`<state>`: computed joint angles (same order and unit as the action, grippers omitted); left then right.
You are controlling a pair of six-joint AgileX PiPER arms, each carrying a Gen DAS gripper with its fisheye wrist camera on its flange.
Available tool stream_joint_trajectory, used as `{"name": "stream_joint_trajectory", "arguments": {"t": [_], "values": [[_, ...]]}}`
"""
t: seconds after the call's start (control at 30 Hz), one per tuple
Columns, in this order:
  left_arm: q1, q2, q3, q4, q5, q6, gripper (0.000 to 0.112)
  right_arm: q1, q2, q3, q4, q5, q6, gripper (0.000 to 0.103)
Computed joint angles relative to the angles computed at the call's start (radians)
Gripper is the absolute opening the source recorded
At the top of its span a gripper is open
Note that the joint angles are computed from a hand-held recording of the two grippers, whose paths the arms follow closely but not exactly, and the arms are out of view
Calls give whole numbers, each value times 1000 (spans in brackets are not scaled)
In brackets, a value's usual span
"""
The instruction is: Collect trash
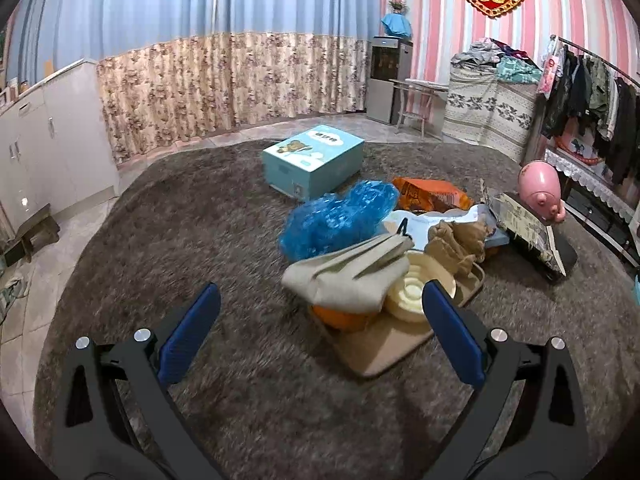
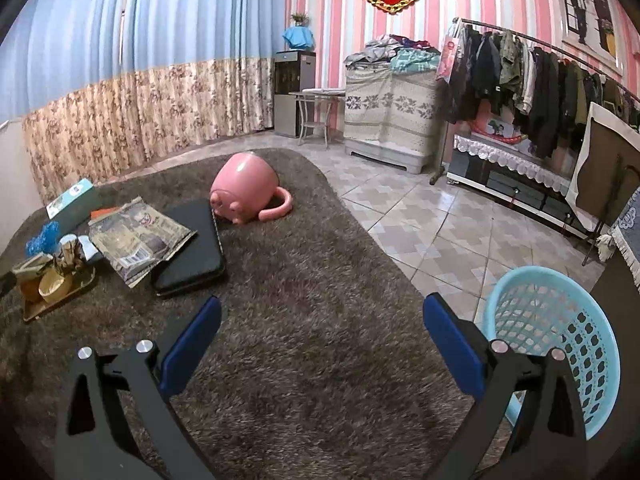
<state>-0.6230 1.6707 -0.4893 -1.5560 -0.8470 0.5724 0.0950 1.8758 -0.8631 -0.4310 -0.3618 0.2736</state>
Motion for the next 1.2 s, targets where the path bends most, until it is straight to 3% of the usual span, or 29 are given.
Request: {"name": "stream_joint_trajectory", "arguments": {"t": [0.13, 0.27, 0.43, 0.5, 0.67, 0.8, 0.87, 1.03, 1.17, 1.2], "values": [[51, 20, -20, 68, 32, 8, 90, 20, 6, 0, 39, 12, -47, 98], [108, 38, -33, 130, 109, 15, 66, 40, 9, -3, 49, 21, -65, 98], [71, 43, 1, 160, 50, -82, 54, 66, 15, 3, 53, 16, -87, 98], [40, 49, 10, 153, 11, -106, 45, 86, 20, 3, 85, 13, -131, 98], [-37, 65, 7, 114, -93, -97, 42, 163, 50, -37, 62, 43, -124, 98], [-42, 66, 10, 126, -103, -94, 40, 219, 81, -90, -100, 62, 45, 98], [-43, 66, 10, 127, -105, -94, 40, 257, 106, -126, -97, 82, 42, 98], [-24, 56, 14, 146, -77, -96, 40, 353, 174, -205, 226, 132, -309, 96], [12, 38, 34, 195, -43, -131, 40, 387, 207, -273, 293, 164, -404, 86], [17, 35, 37, 203, -38, -138, 40, 391, 214, -285, 287, 171, -404, 78]]}}
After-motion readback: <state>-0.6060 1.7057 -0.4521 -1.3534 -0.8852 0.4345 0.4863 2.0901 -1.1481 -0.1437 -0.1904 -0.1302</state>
